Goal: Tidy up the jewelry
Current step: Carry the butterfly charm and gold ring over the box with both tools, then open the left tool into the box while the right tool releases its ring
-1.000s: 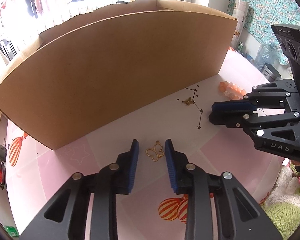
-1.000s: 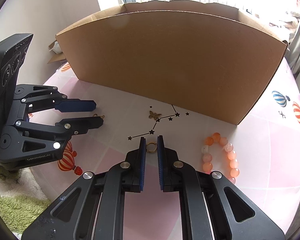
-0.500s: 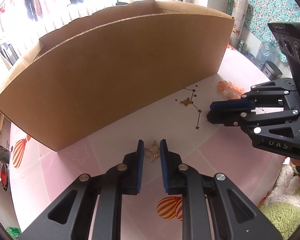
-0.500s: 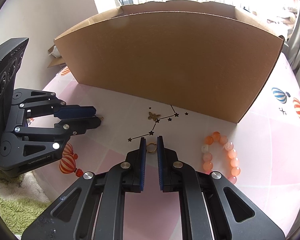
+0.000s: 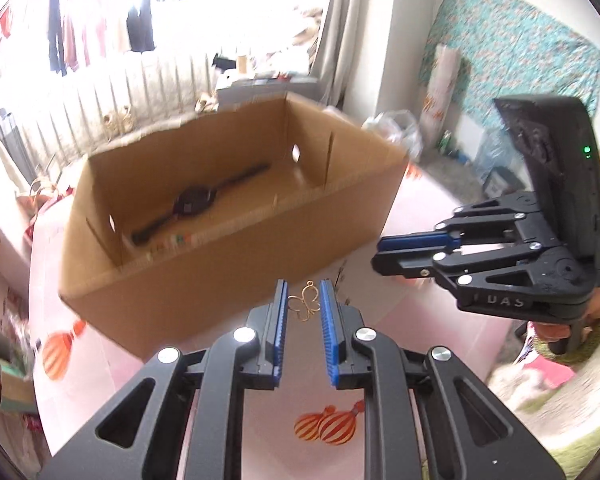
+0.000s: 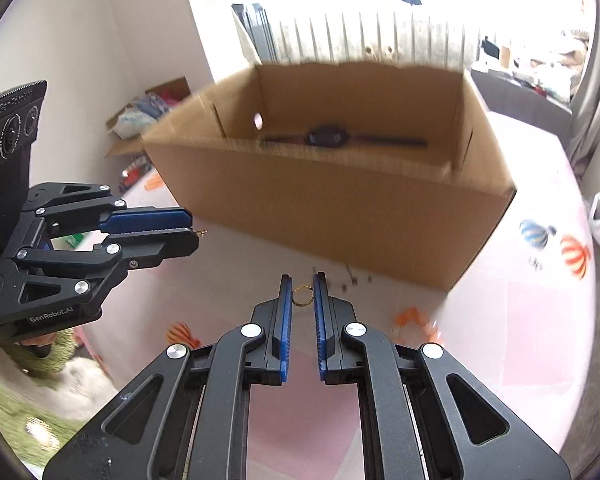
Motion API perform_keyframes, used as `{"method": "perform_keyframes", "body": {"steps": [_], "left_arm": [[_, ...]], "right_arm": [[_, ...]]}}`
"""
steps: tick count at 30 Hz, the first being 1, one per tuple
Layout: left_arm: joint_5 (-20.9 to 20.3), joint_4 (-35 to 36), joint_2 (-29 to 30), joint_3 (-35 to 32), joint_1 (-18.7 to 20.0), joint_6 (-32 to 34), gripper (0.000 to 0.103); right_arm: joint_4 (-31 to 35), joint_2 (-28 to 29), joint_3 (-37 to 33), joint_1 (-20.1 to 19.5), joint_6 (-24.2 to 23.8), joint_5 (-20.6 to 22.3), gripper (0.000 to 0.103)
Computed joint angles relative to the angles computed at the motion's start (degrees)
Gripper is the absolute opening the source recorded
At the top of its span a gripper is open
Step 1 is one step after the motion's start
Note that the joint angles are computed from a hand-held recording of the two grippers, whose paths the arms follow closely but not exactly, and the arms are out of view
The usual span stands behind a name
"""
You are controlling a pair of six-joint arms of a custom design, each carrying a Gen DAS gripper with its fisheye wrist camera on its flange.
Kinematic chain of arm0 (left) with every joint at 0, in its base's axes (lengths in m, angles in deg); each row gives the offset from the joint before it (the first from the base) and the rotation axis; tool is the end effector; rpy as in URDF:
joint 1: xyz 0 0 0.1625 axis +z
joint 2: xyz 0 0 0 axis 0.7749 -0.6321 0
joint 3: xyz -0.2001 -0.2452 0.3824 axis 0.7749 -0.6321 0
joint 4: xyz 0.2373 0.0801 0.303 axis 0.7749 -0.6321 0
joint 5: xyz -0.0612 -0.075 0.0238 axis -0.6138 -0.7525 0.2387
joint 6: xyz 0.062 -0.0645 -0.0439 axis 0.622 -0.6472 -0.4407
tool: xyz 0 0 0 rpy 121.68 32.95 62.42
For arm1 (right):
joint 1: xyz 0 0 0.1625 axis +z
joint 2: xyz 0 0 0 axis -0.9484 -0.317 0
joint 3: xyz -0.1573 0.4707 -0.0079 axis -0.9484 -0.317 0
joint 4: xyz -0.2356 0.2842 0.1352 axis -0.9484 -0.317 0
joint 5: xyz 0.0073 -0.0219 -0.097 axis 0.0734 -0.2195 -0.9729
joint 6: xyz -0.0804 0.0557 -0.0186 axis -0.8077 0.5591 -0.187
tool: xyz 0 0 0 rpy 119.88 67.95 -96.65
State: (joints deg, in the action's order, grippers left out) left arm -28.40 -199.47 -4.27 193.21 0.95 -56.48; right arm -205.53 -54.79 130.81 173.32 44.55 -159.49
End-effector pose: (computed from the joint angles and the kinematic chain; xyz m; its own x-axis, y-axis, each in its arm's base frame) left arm -0.2065 -0.5684 0.2015 -0.6611 0.4635 -0.5900 0.7122 0.6350 -0.2992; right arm 0.2350 -0.6034 0.2198 -0.6983 -0.5597 0.4462 -0.6939 0.6825 -0.2297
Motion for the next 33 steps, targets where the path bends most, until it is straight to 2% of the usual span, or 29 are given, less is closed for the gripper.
{"method": "perform_keyframes", "body": {"steps": [3,6,8,13,15,17,22,24,33], "left_arm": [[-0.88,2.97,-0.94,-3.86,-0.12,2.37,0.016],[-2.93,12.89,0.35,-12.07,1.55,0.13,0.016],[-4.18,22.47,2.05,-18.94,3.46,-2.92,0.016],[-7.41,48.91,9.51,-38.08,8.14,-12.45,0.016],[-9.97,56.21,12.54,-44.63,9.8,-15.53,0.016],[-10.24,60.88,15.29,-49.88,10.72,-16.98,0.016],[-6.99,69.44,20.09,-57.93,11.09,-18.86,0.016],[-6.84,71.83,21.47,-60.11,11.51,-19.93,0.016],[-7.02,78.51,25.18,-66.45,12.86,-24.57,0.016]], "right_arm": [[2.69,-0.44,-4.18,0.8,-0.63,3.04,0.009],[9.33,1.36,-11.57,1.35,0.4,3.86,0.009],[15.69,3.76,-17.92,1.68,1.39,2.0,0.009],[39.07,11.5,-34.51,1.17,7.72,-2.21,0.009],[43.37,13.63,-37.24,1.25,8.97,-5.31,0.009],[44.61,14.77,-37.67,1.36,8.69,-8.76,0.009],[48.3,16.53,-39.53,1.26,8.56,-12.52,0.009],[49.68,16.73,-39.97,1.07,8.88,-12.67,0.009],[48.25,17.66,-39.52,1.41,6.98,-13.58,0.009]]}}
